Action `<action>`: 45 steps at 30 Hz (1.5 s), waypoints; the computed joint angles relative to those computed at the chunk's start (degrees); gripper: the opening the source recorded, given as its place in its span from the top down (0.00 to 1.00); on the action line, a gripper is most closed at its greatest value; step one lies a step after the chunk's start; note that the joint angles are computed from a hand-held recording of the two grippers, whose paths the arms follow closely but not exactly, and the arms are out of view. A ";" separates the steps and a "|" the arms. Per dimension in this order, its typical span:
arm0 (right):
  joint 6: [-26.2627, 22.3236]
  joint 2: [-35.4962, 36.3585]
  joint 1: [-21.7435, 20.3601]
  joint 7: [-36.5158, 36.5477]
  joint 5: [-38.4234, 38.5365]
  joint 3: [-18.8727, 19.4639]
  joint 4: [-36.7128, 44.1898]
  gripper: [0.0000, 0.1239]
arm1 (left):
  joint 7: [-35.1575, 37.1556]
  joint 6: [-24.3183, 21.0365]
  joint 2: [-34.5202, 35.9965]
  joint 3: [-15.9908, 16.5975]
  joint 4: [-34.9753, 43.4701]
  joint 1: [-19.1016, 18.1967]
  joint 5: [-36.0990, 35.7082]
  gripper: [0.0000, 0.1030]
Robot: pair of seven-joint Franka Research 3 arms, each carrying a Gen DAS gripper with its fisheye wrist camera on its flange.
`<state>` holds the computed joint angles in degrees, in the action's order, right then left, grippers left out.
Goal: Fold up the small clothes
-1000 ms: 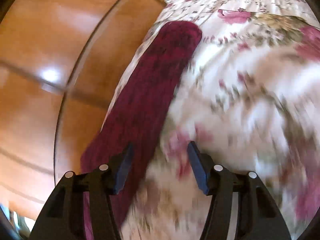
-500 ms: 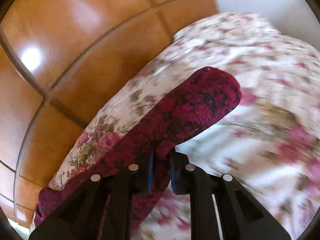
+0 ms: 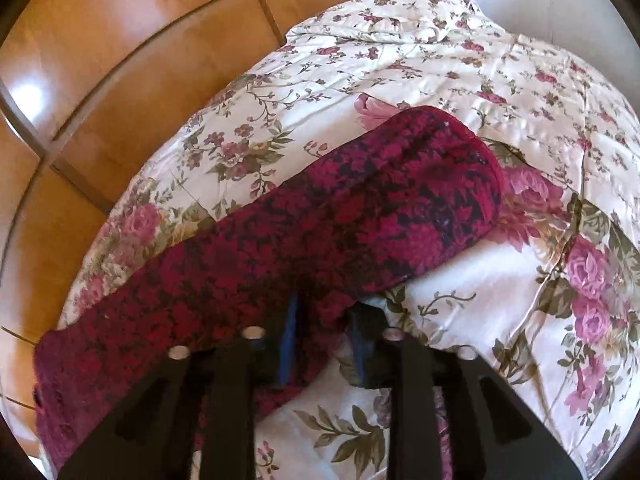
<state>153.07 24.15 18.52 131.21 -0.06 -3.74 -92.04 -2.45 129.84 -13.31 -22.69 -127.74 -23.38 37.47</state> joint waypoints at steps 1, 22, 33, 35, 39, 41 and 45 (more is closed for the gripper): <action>0.34 -1.31 -1.33 -1.03 1.99 1.23 -1.46 0.61 | 0.04 -0.11 -0.04 0.00 0.00 -0.01 -0.01 0.16; 5.97 -1.31 -5.75 -15.06 22.43 6.02 -2.37 0.87 | 0.07 -7.80 2.53 0.12 3.51 -1.66 -0.12 0.04; 4.77 -2.85 2.58 -21.84 5.72 4.81 6.93 0.89 | -3.71 -3.00 -1.16 0.23 -0.36 -1.26 0.03 0.04; 2.51 -1.31 5.68 -25.10 1.71 5.62 11.34 0.89 | -5.61 -0.59 -3.41 0.33 -2.33 -0.88 -0.40 0.07; -1.41 2.88 8.75 -32.93 2.97 9.81 18.58 0.89 | -7.71 6.17 -8.85 0.71 -7.24 0.27 -0.98 0.22; -3.74 6.03 10.90 -38.18 4.70 12.47 22.67 0.89 | -8.32 10.48 -12.11 1.21 -10.22 1.03 -1.82 0.27; -8.19 10.89 15.28 -44.61 6.81 13.77 28.34 0.87 | -11.78 20.64 -17.80 1.56 -16.13 4.21 -2.44 0.31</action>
<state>144.87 35.03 33.80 86.60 6.75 10.02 -63.70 -14.23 150.47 -31.11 -21.13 -143.86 -19.17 35.03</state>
